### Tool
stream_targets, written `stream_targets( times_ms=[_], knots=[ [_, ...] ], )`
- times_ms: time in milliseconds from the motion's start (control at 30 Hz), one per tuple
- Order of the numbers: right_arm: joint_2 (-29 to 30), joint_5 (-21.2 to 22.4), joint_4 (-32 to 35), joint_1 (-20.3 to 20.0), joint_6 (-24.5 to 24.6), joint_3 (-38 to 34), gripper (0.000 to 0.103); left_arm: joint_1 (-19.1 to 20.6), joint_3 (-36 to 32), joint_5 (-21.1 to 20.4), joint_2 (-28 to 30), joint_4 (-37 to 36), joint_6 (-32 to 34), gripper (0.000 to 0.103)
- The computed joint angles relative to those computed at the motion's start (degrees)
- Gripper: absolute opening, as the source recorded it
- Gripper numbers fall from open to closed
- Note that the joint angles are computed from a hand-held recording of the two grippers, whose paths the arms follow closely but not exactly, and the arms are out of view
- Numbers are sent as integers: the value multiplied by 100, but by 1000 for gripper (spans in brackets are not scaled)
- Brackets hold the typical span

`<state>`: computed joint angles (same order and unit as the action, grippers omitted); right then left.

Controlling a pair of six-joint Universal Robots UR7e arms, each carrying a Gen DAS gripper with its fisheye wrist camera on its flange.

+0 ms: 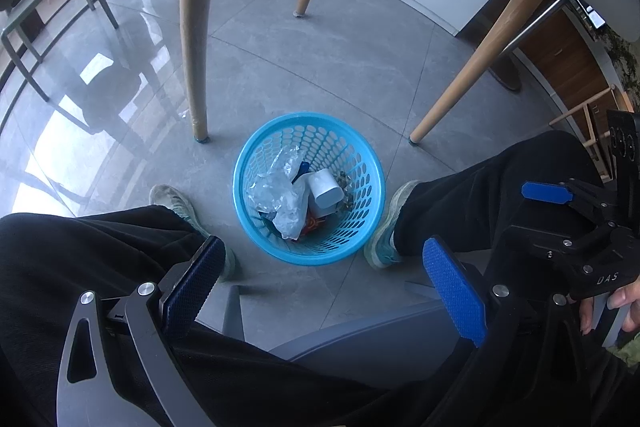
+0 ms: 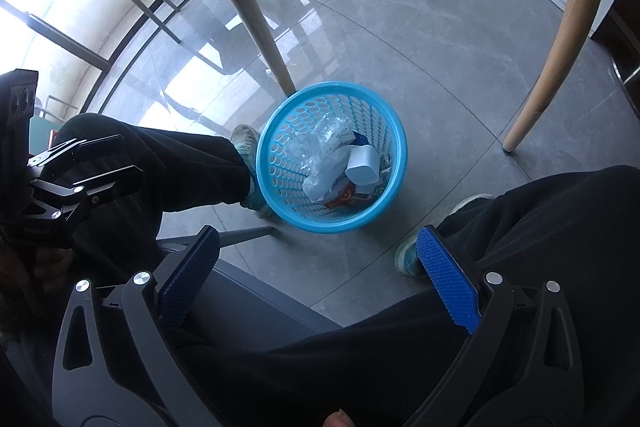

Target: Collect trash

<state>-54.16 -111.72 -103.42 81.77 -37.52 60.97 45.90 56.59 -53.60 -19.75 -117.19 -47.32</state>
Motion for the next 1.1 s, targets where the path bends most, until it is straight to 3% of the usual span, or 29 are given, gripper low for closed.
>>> stream_targets(
  times_ms=[1100],
  knots=[
    [33, 2, 32, -6, -7, -62, 94, 5, -117, -8, 59, 184, -123, 97]
  ],
)
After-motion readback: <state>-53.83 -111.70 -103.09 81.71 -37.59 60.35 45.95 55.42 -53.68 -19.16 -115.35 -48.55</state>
